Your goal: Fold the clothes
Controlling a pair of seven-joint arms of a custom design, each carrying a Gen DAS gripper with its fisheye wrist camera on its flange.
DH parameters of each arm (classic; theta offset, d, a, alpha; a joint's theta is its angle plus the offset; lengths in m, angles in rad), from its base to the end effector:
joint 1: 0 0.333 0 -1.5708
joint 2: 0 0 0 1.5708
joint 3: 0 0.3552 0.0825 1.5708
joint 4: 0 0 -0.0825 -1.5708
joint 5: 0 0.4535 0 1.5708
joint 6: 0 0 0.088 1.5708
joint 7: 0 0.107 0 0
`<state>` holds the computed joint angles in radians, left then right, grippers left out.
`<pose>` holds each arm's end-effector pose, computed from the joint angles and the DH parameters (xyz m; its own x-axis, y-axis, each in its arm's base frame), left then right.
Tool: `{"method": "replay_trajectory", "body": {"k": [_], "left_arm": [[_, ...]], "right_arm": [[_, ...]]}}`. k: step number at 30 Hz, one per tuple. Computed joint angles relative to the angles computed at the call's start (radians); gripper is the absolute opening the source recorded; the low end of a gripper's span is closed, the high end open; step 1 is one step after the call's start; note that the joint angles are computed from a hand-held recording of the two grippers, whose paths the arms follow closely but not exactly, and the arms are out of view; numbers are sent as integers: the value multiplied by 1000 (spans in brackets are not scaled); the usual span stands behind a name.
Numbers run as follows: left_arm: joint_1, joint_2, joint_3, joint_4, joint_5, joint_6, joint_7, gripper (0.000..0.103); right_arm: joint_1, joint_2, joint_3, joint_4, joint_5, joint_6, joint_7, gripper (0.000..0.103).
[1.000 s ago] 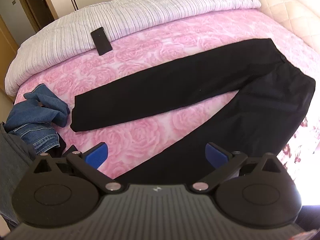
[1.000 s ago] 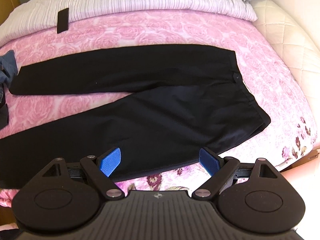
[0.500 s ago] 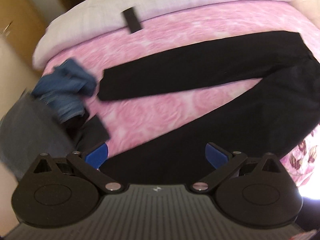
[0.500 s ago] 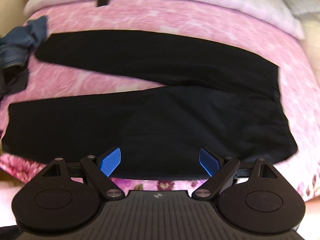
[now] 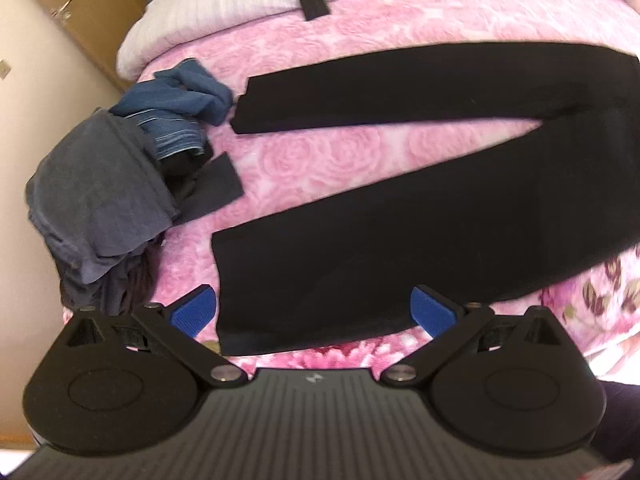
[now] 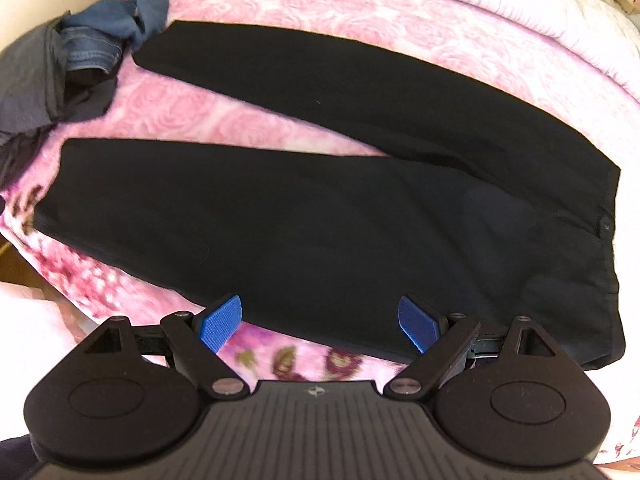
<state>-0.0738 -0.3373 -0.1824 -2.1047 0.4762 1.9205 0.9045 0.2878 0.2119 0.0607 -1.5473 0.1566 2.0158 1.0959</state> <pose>0.5154 -0.1128 0.6019 0.3289 -0.8840 -0.3323 -0.9016 -0.1893 -0.3890 0.6831 0.2535 0.5789 0.7002 -0.7131 -0.0340 -0.6885 -0.6619 -0.2965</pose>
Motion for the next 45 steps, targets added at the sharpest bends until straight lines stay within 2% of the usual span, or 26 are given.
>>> {"method": "replay_trajectory", "body": {"k": [2,6,8,11,15,20,25,31,35,38,41,44,45], "left_arm": [[-8,-4,3,-47,33,66,53,102],[-19,-10,9,-162,118,233,201,102],[-20,-20,17,-234,162,346,293,102],[-9,-27,8,-306,216,442,372,102],[5,-29,-16,-353,241,462,386,97],[3,-4,-60,-375,287,398,317,95],[-30,33,-85,-390,370,366,295,95],[-45,59,-73,-408,475,391,291,97],[-41,37,-56,-432,501,432,311,97],[-29,17,-56,-442,505,420,300,89],[-16,19,-55,-445,521,405,305,89],[0,31,-51,-446,564,415,295,88],[6,34,-49,-446,583,419,290,88]], "right_arm": [[-7,-12,-10,-36,-19,39,-9,88],[-23,-40,-39,-131,-131,191,-33,87],[-41,-55,-55,-184,-202,284,-77,81],[-76,-65,-79,-254,-317,419,-196,72],[-124,-45,-109,-301,-418,560,-336,66],[-164,9,-128,-364,-464,714,-491,63],[-245,33,-78,-450,-322,881,-848,64],[-266,78,-65,-456,-191,982,-987,66],[-349,83,29,-470,-52,1022,-1145,66],[-416,76,113,-480,75,1044,-1259,65],[-443,63,159,-489,168,1046,-1345,66],[-437,68,171,-483,234,1041,-1404,65],[-447,69,193,-486,271,1047,-1438,66]]}}
